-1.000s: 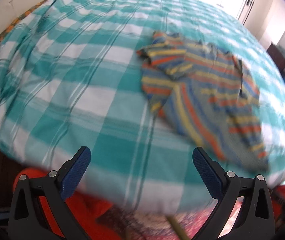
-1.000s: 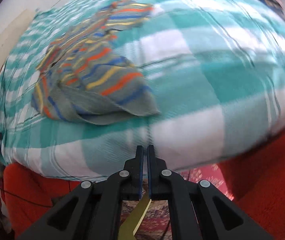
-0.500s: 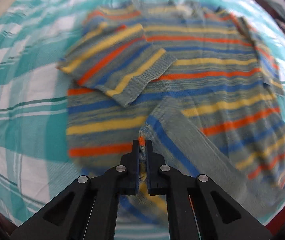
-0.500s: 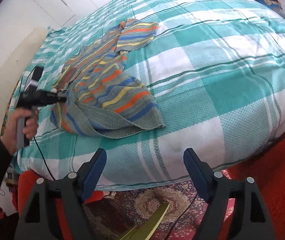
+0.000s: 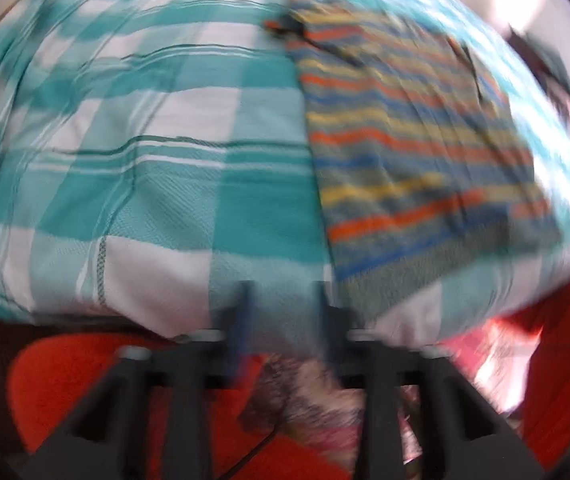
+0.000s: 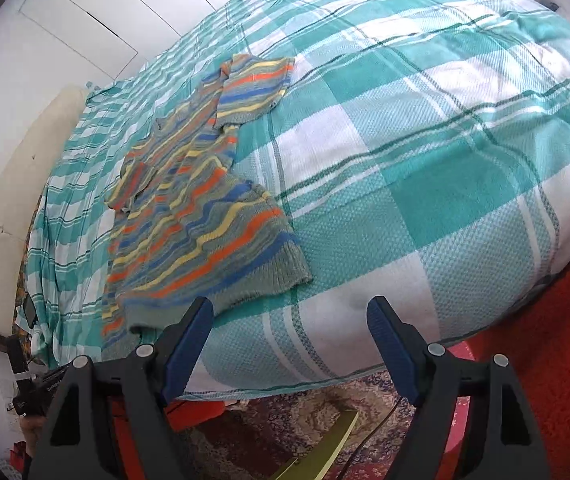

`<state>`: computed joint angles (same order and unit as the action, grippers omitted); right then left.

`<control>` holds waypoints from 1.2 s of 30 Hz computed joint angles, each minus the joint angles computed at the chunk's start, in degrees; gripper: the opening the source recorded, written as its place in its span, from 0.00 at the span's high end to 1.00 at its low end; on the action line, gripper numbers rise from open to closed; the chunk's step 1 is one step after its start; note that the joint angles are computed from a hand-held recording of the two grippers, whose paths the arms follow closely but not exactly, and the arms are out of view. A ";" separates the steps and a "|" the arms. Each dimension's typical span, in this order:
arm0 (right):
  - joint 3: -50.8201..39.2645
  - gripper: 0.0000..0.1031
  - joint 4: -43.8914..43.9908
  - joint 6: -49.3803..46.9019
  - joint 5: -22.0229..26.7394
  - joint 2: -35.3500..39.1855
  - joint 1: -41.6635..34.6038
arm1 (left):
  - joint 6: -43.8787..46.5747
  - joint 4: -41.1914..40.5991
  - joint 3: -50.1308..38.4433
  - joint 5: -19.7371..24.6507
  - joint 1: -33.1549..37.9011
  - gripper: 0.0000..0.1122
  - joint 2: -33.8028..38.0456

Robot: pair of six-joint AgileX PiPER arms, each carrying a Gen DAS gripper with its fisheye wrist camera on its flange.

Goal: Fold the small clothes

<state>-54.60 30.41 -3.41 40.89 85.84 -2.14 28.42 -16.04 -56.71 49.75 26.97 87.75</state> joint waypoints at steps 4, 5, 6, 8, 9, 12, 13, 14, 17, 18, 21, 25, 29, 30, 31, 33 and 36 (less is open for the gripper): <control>-2.39 0.23 14.45 -10.62 4.60 5.94 -7.51 | -5.52 -2.57 -1.25 -3.51 -3.82 0.27 4.21; -3.76 0.23 15.99 -11.67 5.99 8.36 -8.78 | -5.70 -2.61 -1.11 -3.91 -4.48 0.32 5.53; -4.90 0.24 18.53 -14.39 7.38 10.71 -9.86 | -5.60 -2.60 -0.90 -4.74 -5.51 0.43 7.18; -8.17 0.26 21.88 -19.10 11.01 16.10 -10.72 | -7.66 -0.23 0.86 -7.75 -9.44 0.64 8.40; -9.85 0.28 22.33 -20.38 12.49 18.43 -10.48 | -8.16 0.56 1.46 -8.82 -10.83 0.88 8.64; -16.21 0.73 13.36 -16.77 15.61 22.94 -6.25 | -10.57 4.89 1.28 -9.76 -14.40 0.97 8.43; -17.49 0.96 9.76 -14.69 16.32 23.09 -4.92 | -9.59 5.11 0.73 -8.43 -14.30 0.97 7.81; -17.98 0.96 8.45 -13.59 17.81 22.35 -4.54 | -7.93 5.78 -0.22 -6.19 -13.54 0.97 6.54; -16.55 0.96 9.09 -13.92 21.23 16.65 -4.95 | -4.79 8.40 -3.09 -1.68 -10.22 0.98 3.99; -15.76 0.96 9.19 -13.66 21.42 15.26 -4.90 | -4.00 7.93 -4.20 -0.23 -9.24 1.00 4.21; -12.60 0.96 5.45 -9.59 17.41 14.59 -1.34 | -9.82 15.29 -6.06 -0.17 -12.36 1.00 7.62; -8.72 0.96 1.46 -5.28 9.45 15.59 3.53 | -19.99 26.84 -0.45 -5.31 -17.27 1.00 9.53; -8.57 0.96 -2.91 -2.80 7.41 13.73 6.49 | -28.73 32.07 2.38 -8.51 -19.99 0.99 8.70; -8.28 0.96 -3.63 -2.55 6.67 13.79 6.96 | -29.68 32.35 3.03 -9.11 -19.89 0.99 8.43; -8.35 0.96 -4.95 -1.55 6.09 13.83 7.90 | -30.79 32.75 3.48 -9.59 -19.98 0.99 8.32; -8.63 0.96 -6.85 -0.84 5.77 13.95 8.30 | -33.37 34.26 4.82 -10.63 -20.30 0.99 7.58; -8.97 0.97 -11.60 2.13 4.73 13.67 10.41 | -37.50 35.81 6.36 -12.24 -20.66 0.99 6.91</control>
